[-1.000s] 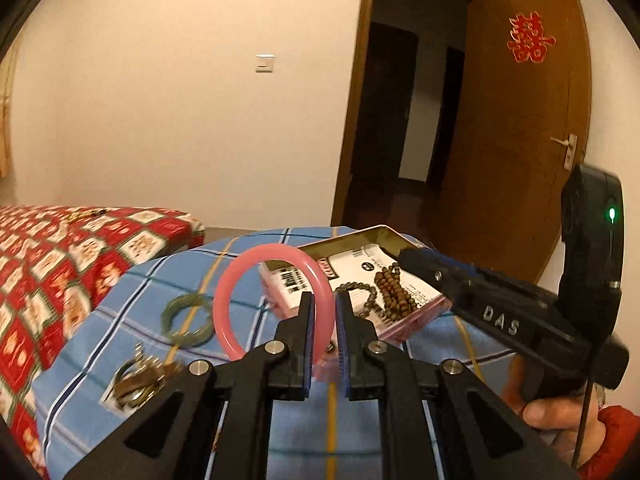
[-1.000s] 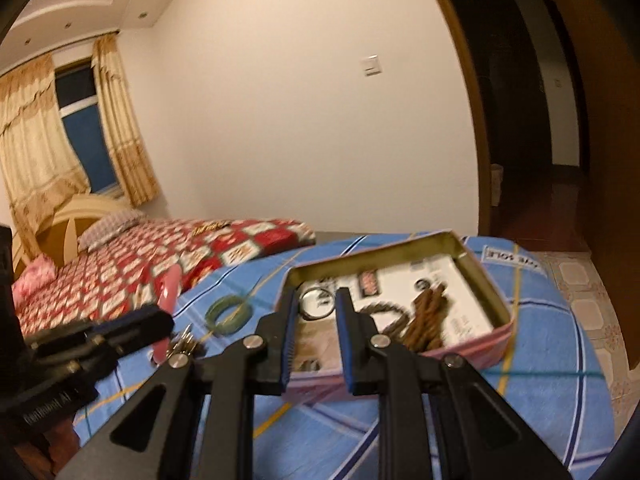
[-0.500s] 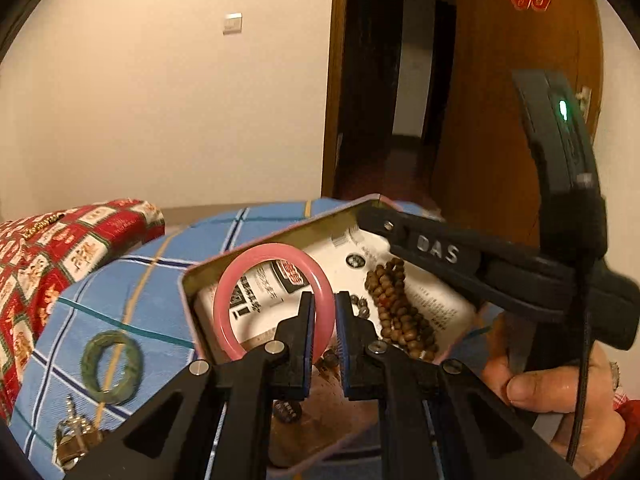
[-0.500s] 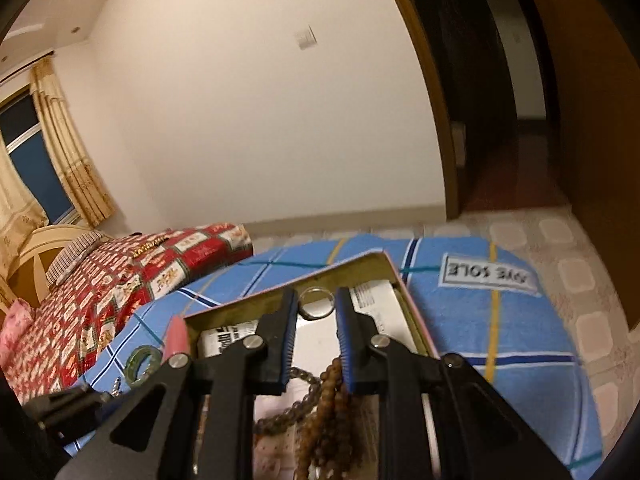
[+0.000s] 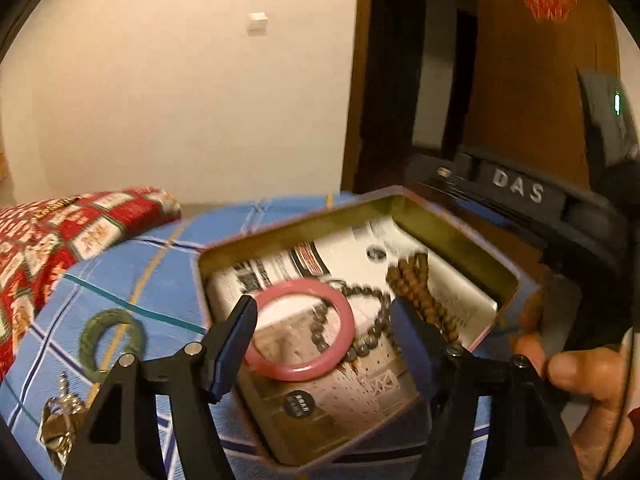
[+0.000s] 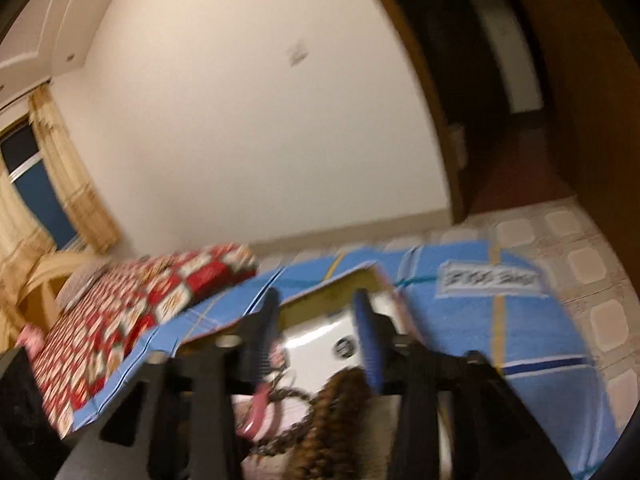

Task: Organize jewelry
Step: 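Lower the pink bangle and silver ring into the tin and open both tools, then withdraw both tools from the tin toward the remaining jewelry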

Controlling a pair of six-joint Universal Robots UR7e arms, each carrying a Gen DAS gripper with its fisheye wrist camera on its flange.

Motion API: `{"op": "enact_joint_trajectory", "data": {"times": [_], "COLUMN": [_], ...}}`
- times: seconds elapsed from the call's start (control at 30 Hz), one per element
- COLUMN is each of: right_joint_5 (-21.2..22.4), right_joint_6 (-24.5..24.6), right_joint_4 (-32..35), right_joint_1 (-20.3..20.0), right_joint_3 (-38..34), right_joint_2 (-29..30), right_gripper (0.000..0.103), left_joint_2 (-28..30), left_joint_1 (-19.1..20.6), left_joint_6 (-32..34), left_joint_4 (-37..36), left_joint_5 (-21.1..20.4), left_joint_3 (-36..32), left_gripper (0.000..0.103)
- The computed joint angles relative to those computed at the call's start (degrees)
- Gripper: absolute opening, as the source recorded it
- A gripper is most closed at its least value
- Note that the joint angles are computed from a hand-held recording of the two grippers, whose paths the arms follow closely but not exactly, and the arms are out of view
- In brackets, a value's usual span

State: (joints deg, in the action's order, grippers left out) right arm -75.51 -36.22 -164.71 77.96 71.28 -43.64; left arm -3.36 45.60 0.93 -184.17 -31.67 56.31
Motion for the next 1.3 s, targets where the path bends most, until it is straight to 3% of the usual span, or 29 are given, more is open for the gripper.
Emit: {"op": "enact_joint_trajectory", "data": {"times": [0.03,0.1,0.3,0.47,0.6,0.97,1.1,1.3], "right_joint_5": [-0.2,-1.1,-2.6,-3.7,-3.7,-4.2,-4.0,-3.5], "right_joint_6": [1.3,3.3,3.6,-2.1,-4.4,-3.0,-3.3,-5.4], "right_joint_4": [-4.4,-9.5,-12.2,-18.4,-19.0,-20.5,-21.4,-20.2], "right_joint_1": [-0.3,-0.4,-0.2,0.6,0.7,-0.1,-0.3,-0.1], "right_joint_3": [1.3,2.1,3.4,8.5,12.3,16.9,18.8,21.6], "right_joint_2": [-0.3,-0.3,-0.5,-1.8,-3.4,-6.1,-7.0,-8.3], "right_gripper": [0.073,0.08,0.08,0.08,0.081,0.085,0.085,0.085], "left_joint_2": [-0.1,-0.6,-2.9,-4.1,-4.7,-4.9,-6.9,-11.0], "left_joint_1": [-0.3,-0.6,-1.5,-1.7,-1.7,-3.3,-3.5,-4.3], "left_joint_6": [0.0,-1.2,-3.1,-7.3,-10.3,-9.1,-13.7,-21.5], "left_joint_4": [-1.7,-3.4,-9.9,-8.6,-7.8,-9.1,-7.9,-4.5], "left_joint_5": [0.6,1.4,4.2,6.5,8.1,10.5,10.5,14.6], "left_joint_3": [0.8,2.3,8.4,11.0,12.4,15.0,18.8,26.3], "left_gripper": [0.07,0.07,0.07,0.07,0.07,0.07,0.07,0.07]}}
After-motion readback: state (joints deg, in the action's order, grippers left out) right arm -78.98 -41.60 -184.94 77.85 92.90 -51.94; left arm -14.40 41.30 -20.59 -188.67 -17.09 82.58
